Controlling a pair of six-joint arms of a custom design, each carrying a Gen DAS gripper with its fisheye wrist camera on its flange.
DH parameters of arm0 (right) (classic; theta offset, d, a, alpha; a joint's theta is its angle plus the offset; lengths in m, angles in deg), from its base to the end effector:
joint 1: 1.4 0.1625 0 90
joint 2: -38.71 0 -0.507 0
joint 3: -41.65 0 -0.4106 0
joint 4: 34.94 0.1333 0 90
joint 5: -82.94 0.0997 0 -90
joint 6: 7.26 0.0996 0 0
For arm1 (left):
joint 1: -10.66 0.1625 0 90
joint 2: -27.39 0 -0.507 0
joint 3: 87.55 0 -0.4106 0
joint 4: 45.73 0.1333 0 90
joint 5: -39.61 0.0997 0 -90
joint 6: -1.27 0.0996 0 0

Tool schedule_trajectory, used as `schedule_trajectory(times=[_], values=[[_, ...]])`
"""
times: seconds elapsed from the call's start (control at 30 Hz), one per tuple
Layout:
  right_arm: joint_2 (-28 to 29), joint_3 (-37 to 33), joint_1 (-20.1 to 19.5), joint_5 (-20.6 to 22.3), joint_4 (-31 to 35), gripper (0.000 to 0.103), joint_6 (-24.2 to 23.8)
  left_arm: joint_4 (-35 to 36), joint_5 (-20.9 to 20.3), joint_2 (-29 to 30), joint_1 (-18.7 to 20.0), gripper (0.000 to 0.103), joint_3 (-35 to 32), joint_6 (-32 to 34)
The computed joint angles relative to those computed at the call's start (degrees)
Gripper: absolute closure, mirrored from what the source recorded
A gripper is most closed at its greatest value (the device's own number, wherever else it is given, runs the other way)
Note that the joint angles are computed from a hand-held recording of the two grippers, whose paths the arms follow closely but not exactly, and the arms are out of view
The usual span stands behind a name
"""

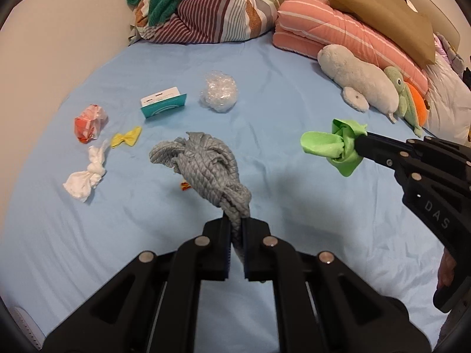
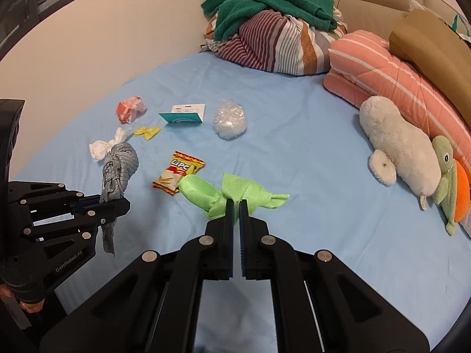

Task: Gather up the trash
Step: 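Carry the grey rope toy and green cloth with both tools over the grey bin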

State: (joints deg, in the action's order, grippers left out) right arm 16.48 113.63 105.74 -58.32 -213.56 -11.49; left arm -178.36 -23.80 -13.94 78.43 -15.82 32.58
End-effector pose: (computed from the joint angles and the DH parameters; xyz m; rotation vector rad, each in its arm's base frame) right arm 0.3040 -0.7972 0.0550 0.0416 -2.2104 0.8818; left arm -0.1574 -0.8552 0.2236 1.1353 2.3995 -0.2338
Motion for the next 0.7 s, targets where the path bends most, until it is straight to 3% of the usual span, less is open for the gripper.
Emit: schedule_trajectory(times=[0.33,0.7], values=[[3.9,-5.9,6.0,0.6,3.0,0.100,-0.4,-0.3,1.8,-8.0,1.8,0.096,2.5,-0.5],[13.0,-22.1,11.2,4.9,12.9,0.100,-3.6,-2.9,4.8,-15.0,5.0,0.096,2.6,-1.8]])
